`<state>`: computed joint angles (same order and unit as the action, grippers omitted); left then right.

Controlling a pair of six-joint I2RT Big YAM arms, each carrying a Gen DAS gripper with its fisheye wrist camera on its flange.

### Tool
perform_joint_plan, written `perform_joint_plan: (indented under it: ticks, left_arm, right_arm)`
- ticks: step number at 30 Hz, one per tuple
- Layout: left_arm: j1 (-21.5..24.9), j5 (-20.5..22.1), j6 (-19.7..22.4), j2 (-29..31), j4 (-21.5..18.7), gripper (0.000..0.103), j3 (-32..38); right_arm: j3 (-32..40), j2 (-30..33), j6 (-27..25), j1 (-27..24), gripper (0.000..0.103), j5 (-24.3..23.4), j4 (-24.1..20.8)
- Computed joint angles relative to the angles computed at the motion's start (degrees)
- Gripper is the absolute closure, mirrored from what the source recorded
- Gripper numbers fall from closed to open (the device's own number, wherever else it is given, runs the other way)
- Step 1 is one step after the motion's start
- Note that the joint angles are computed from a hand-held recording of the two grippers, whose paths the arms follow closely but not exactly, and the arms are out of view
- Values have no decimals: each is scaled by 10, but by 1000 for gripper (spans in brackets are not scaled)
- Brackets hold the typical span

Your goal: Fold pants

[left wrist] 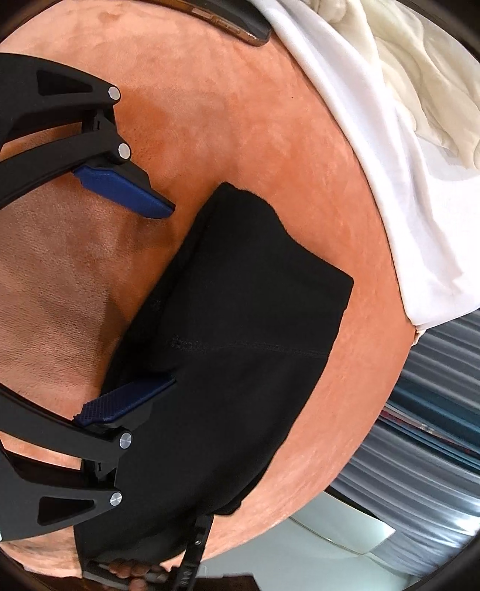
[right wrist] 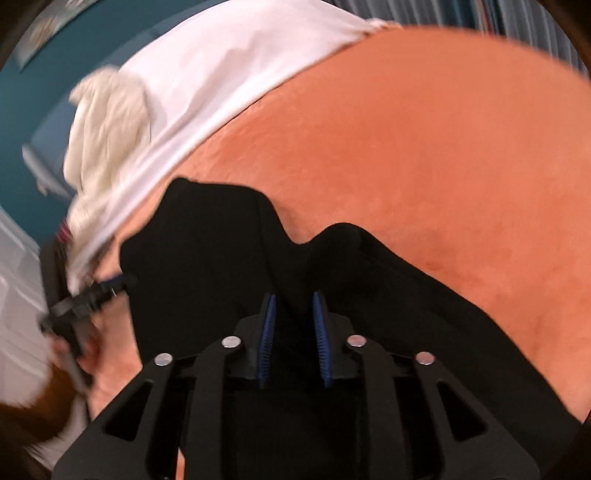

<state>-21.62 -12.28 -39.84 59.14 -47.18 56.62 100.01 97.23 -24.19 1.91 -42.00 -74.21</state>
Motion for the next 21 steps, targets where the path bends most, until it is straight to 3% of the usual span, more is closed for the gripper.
perform_joint_plan:
  ticks: [2,3,7,9,10,11,12,14,16,17,18,19,20,21]
  left_arm:
    - [1,1,1,-4,3,20,-4]
    - [0,-1,1,-3,4,20,-3]
    - [-2,-5,2,-37,-2,20,-28]
    - [-2,-5,3,-41,-1,20,-33]
    - [-3,-6,3,-42,-1,19,-34]
    - [-4,-9,4,-42,-3,19,-34]
    - [-10,-14,0,-32,0,19,-29]
    - [-14,-19,-2,-29,-1,18,-27]
    - [-17,-22,-2,-27,-3,18,-25]
    - [-20,-26,-5,-27,-6,17,-25]
    - [-22,-29,-5,-26,-9,17,-23]
    - [-25,-34,-5,-23,-13,17,-20]
    - [-27,-36,-5,-22,-15,17,-19]
    - [-27,-37,-5,-23,-15,17,-19]
  right_arm:
    - [49,36,13,-8,57,-30,-53]
    - [67,48,36,-10,50,-31,-54]
    - [82,46,91,-7,47,33,15]
    - [109,64,74,-3,47,53,-10]
    - [127,81,53,5,49,69,-50]
    - [122,82,29,15,54,86,-61]
    - [120,82,11,18,70,95,-57]
    - [87,51,-3,30,81,131,-3]
    - [72,36,30,22,99,129,60]
    - [65,37,48,19,99,143,94]
    - [61,44,71,20,99,207,130]
    - [60,53,84,19,99,238,136]
    - [65,58,100,14,99,244,126]
    - [46,42,128,4,99,232,144]
